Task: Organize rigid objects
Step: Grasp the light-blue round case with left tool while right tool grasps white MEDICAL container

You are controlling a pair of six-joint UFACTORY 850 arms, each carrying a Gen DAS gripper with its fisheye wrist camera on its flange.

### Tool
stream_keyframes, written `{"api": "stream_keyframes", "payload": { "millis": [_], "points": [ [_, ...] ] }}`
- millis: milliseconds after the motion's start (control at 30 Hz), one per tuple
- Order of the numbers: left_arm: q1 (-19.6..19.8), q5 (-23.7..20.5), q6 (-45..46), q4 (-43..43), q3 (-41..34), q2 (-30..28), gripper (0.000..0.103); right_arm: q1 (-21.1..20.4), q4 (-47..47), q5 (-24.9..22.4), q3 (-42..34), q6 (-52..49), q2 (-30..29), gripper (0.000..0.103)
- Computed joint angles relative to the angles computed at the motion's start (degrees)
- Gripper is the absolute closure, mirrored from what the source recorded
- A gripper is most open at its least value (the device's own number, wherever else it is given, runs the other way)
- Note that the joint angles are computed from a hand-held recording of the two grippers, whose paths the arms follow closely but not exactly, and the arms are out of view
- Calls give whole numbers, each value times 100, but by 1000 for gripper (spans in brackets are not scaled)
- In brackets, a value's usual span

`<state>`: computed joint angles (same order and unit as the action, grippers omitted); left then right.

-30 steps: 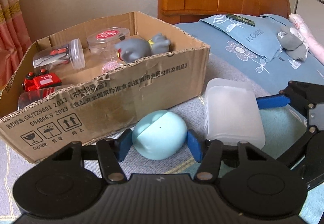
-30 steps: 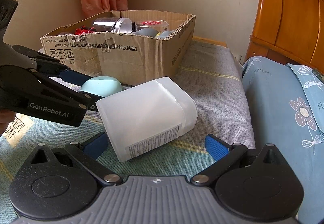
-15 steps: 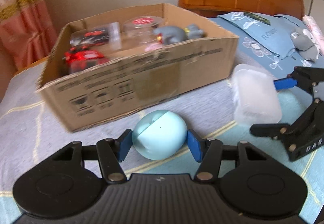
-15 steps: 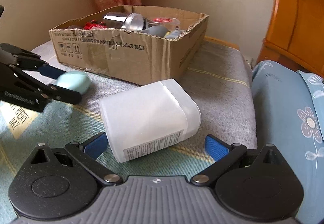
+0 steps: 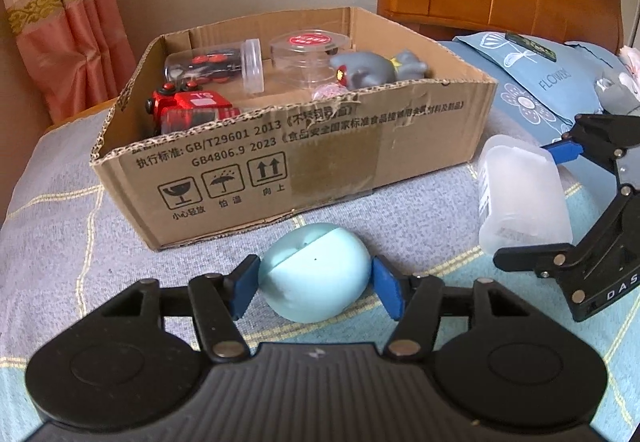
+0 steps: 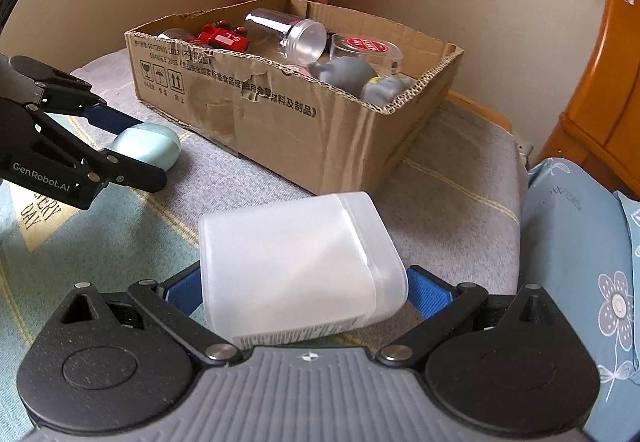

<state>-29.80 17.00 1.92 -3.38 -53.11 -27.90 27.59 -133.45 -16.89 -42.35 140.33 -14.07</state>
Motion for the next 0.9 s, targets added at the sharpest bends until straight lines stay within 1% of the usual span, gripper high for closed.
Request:
{"api": "stream_keyframes", "payload": {
  "millis": [133,200,233,300,400,467,567,633,667,700,733,900],
  "points": [
    [3,-20,-48,30,3,8,41,-15,204,134,-134,-200,-78,0],
    [22,-28,-141,187,24,27,41,-12,336,260,-207,-326,-111,0],
    [29,-38,-160,241,18,22,35,-2,390,308,-240,-408,-125,0],
    [11,-76,161,-90,-23,-12,26,27,645,346,-283,-726,-136,0],
    [38,-92,-205,318,-69,-46,26,12,1238,503,-374,-1383,-146,0],
    [45,-77,-285,426,-93,-70,26,34,1428,481,-378,-1628,-124,0],
    [61,-114,-476,640,-122,-82,28,58,1821,454,-400,-2097,-87,1],
    [68,-151,-498,683,-131,-75,31,47,2191,504,-446,-2466,-81,4],
    [75,-173,-540,738,-134,-67,34,43,2571,525,-490,-2812,-100,6],
    [80,-190,-557,755,-138,-59,42,50,3029,498,-536,-3209,-126,9],
    [87,-229,-609,820,-152,-53,44,47,3352,489,-570,-3472,-140,9],
    [136,-500,-1146,1514,-243,-46,44,12,4046,656,-595,-3928,-75,14]
  ]
}}
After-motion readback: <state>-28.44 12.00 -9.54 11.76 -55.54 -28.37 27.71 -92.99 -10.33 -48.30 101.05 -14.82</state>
